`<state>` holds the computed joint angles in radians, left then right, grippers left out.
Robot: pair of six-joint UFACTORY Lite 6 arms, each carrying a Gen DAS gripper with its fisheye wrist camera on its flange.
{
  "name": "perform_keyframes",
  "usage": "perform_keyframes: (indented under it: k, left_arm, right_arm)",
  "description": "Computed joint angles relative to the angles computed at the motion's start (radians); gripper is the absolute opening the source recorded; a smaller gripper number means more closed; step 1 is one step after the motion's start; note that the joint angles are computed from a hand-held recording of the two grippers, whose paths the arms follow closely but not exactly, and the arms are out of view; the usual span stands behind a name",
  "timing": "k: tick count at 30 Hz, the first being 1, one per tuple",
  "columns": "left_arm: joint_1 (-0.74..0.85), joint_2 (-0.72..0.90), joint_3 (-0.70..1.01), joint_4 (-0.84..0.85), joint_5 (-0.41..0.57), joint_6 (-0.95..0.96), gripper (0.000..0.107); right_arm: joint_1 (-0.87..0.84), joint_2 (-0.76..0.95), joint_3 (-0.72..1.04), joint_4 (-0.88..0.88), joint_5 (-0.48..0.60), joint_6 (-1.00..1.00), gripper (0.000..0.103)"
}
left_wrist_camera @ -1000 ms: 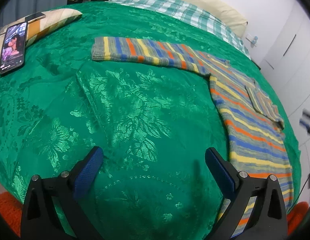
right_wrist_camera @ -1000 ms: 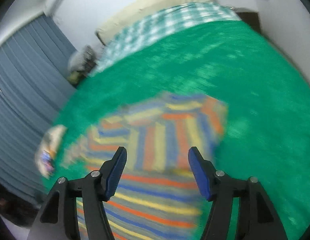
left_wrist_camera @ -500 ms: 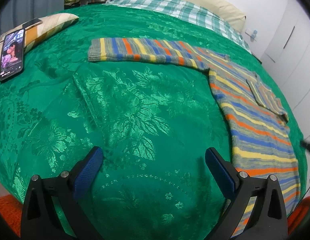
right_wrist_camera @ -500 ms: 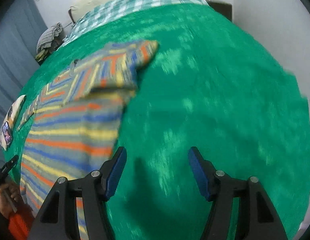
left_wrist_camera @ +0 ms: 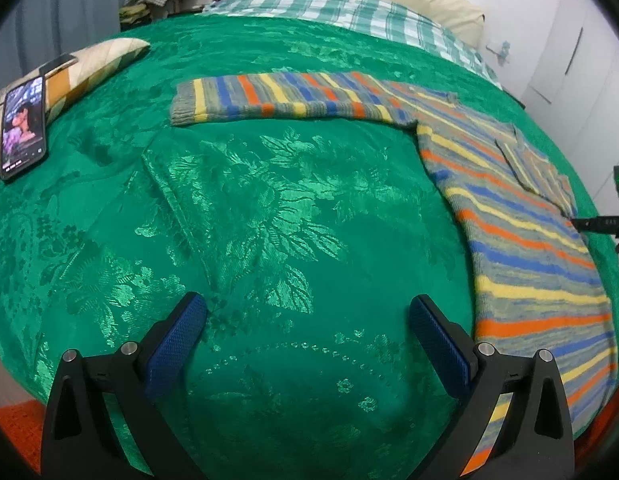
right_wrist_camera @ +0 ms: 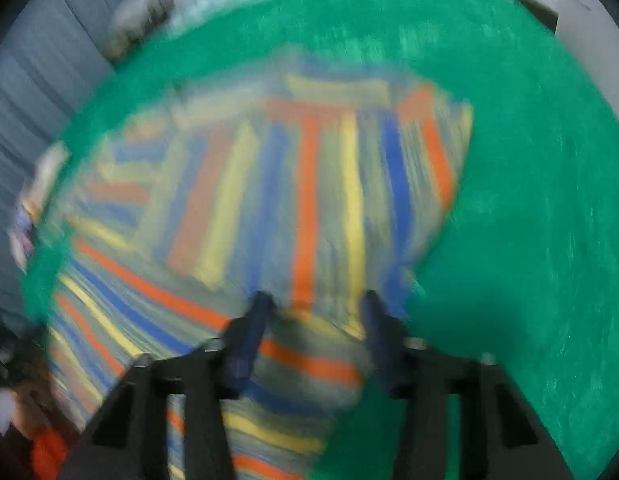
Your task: Fold small clothes
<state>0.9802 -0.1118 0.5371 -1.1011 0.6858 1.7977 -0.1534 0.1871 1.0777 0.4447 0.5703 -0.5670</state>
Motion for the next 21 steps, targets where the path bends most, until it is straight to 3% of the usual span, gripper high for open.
perform_keyframes:
  k: [1, 8, 11, 14, 18, 19, 20, 21]
  left_arm:
    - [0.003, 0.003, 0.003, 0.002, 0.004, -0.002, 0.102]
    - [-0.016, 0.006, -0.006, -0.029, -0.022, -0.002, 0.102]
    - [-0.025, -0.018, -0.037, -0.052, -0.052, 0.043, 0.102]
    - [-0.023, -0.041, -0.059, -0.052, -0.066, 0.076, 0.102]
    - [-0.005, -0.022, -0.035, -0.019, -0.038, 0.049, 0.102]
    - [-0.005, -0.019, -0.029, -0.013, -0.034, 0.036, 0.102]
    - [-0.004, -0.013, -0.022, -0.009, -0.029, 0.022, 0.102]
    - [-0.003, -0.007, -0.016, -0.005, -0.024, 0.009, 0.102]
  right_arm:
    - [0.004, -0.038, -0.028, -0.026, -0.023, 0.014, 0.031]
    - [0.063, -0.208, -0.068, 0.018, -0.016, -0.004, 0.032]
    - [0.096, -0.161, -0.079, 0.032, -0.047, 0.029, 0.042]
    - [0.085, -0.061, -0.08, -0.058, -0.032, 0.147, 0.042]
    - [0.007, -0.32, -0.245, 0.037, -0.009, 0.036, 0.042]
    - [-0.007, -0.41, -0.302, 0.051, -0.017, 0.032, 0.049]
    - [-0.04, -0.515, -0.347, 0.025, 0.017, 0.02, 0.062]
    - [-0.093, -0.62, -0.384, 0.008, 0.081, 0.004, 0.068]
